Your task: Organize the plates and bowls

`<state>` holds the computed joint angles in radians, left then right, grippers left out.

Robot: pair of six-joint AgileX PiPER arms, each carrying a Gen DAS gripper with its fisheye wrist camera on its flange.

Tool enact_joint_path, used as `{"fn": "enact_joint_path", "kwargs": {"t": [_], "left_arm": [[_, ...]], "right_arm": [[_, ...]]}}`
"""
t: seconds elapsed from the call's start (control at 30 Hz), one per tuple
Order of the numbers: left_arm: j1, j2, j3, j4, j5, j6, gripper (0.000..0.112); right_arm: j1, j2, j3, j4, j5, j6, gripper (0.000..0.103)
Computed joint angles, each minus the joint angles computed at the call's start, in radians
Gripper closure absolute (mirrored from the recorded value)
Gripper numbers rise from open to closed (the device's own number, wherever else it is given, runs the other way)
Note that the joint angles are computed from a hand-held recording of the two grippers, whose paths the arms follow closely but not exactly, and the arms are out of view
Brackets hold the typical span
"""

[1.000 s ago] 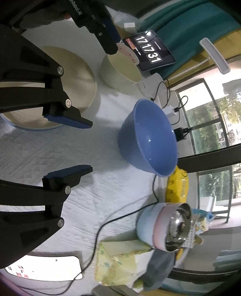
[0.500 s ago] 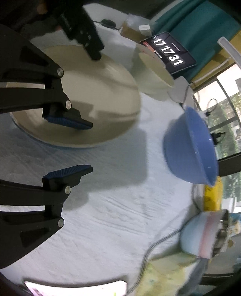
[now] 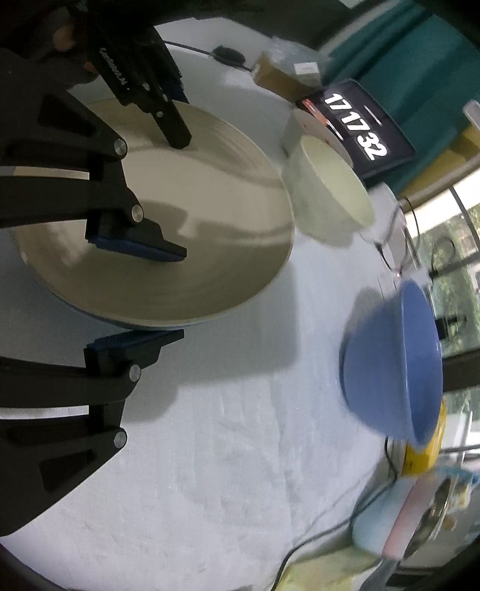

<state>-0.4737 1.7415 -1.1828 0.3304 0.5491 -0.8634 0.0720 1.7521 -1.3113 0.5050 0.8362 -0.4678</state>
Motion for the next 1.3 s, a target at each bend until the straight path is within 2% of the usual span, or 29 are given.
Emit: {"fn": "enact_joint_path", "kwargs": {"t": [0.37, 0.53, 0.6, 0.7, 0.83, 0.97, 1.13, 1.3], "left_arm": [[0.15, -0.148, 0.192, 0.049, -0.044, -0.025, 0.072], [0.183, -0.169, 0.203, 0.042, -0.019, -0.002, 0.072], [0.162, -0.18, 0.196, 0.112, 0.017, -0.074, 0.071], [0.098, -0.198, 0.168, 0.309, 0.125, -0.277, 0.067], [0.04, -0.216, 0.123, 0.386, 0.163, -0.351, 0.066], [-0.011, -0.181, 0.031, 0.387, 0.165, -0.354, 0.066], [-0.055, -0.088, -0.116, 0.327, 0.177, -0.28, 0.065], [-0.103, 0.015, -0.282, 0.278, 0.222, -0.214, 0.065]], "right_arm": [[0.186, 0.09, -0.111, -0.028, 0.007, 0.064, 0.065], [0.219, 0.119, -0.138, -0.015, 0.008, 0.048, 0.065], [0.226, 0.119, -0.141, -0.02, 0.003, 0.05, 0.066], [0.22, 0.107, -0.141, -0.039, -0.009, 0.062, 0.066], [0.178, 0.055, -0.12, -0.054, -0.031, 0.062, 0.065], [0.111, 0.018, -0.123, -0.043, -0.029, 0.029, 0.064], [0.007, -0.002, -0.141, -0.005, -0.011, -0.04, 0.064], [-0.086, 0.016, -0.178, 0.039, 0.017, -0.098, 0.064]]}}
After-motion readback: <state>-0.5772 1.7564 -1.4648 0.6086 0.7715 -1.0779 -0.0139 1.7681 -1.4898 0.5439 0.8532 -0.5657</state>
